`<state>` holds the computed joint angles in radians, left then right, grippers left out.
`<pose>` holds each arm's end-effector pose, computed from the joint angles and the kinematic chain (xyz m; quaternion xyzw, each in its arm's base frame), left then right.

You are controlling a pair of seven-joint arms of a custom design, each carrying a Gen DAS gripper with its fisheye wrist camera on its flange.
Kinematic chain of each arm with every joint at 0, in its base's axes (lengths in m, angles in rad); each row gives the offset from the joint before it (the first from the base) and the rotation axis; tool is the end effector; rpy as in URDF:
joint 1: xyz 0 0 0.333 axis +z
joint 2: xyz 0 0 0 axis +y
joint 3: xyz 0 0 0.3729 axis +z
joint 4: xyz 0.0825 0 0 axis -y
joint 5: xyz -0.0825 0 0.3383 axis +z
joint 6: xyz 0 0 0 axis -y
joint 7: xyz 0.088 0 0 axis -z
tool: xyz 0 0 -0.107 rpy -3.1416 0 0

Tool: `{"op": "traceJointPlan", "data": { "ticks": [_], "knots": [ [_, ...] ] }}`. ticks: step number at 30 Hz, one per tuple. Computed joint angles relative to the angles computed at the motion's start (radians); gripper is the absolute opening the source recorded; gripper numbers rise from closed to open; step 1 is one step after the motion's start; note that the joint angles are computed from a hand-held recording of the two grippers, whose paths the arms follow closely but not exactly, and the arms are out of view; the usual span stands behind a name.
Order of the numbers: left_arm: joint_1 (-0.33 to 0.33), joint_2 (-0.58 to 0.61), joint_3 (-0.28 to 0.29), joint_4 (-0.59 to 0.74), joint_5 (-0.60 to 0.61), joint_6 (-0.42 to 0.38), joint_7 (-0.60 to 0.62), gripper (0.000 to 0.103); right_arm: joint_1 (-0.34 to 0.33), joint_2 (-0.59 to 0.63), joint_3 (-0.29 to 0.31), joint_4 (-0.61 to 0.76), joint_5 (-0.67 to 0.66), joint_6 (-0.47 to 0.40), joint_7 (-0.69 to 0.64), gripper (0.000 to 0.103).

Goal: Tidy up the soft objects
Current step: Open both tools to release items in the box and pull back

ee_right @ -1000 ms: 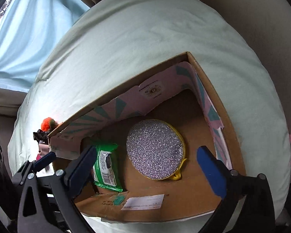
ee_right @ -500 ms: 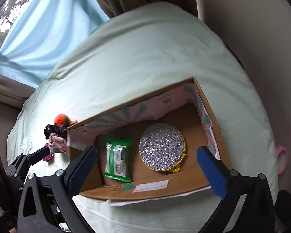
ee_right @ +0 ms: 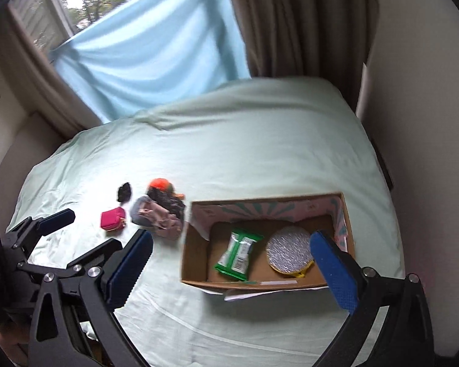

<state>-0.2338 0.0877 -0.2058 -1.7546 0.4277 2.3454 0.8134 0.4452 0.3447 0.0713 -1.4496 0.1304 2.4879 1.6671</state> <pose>0.5403 -0.2407 0.6369 -0.7073 0.6394 -0.2081 0.2180 0.6032 0.3302 0.6359 -0.7642 0.5447 -0.0983 0.3312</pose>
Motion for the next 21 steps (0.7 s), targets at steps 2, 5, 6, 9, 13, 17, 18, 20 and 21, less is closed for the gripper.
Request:
{"op": "traceJointPlan", "data": {
  "ticks": [2,5,6,9,13,17,18,20,21],
  "knots": [
    [0.003,-0.058,0.006,-0.045,0.027,-0.002,-0.044,0.102,0.020,-0.028,0.003,-0.020,-0.021,0.027,0.003,0.102],
    [0.024,-0.154,0.008,-0.128,0.043,0.019,-0.097,0.102,0.057,-0.072,-0.001,-0.061,-0.071,0.073,0.040,0.102],
    [0.033,-0.185,0.008,-0.152,0.048,0.020,-0.108,0.102,0.065,-0.088,0.005,-0.081,-0.074,0.092,0.052,0.102],
    [0.060,-0.269,0.000,-0.223,0.075,0.017,-0.143,0.102,0.084,-0.121,0.024,-0.123,-0.086,0.132,0.068,0.102],
    [0.093,-0.372,0.010,-0.314,0.071,0.025,-0.144,0.102,0.122,-0.142,0.035,-0.162,-0.140,0.176,0.107,0.102],
    [0.125,-0.469,0.031,-0.408,0.059,0.065,-0.118,0.102,0.158,-0.140,0.038,-0.169,-0.208,0.192,0.159,0.102],
    [0.131,-0.489,0.041,-0.431,0.051,0.081,-0.105,0.102,0.166,-0.133,0.039,-0.160,-0.217,0.186,0.172,0.102],
    [0.139,-0.516,0.064,-0.464,0.029,0.102,-0.063,0.102,0.181,-0.123,0.037,-0.150,-0.232,0.184,0.204,0.102],
    [0.144,-0.524,0.071,-0.473,0.018,0.106,-0.042,0.102,0.192,-0.117,0.032,-0.144,-0.246,0.185,0.231,0.102]
  ]
}}
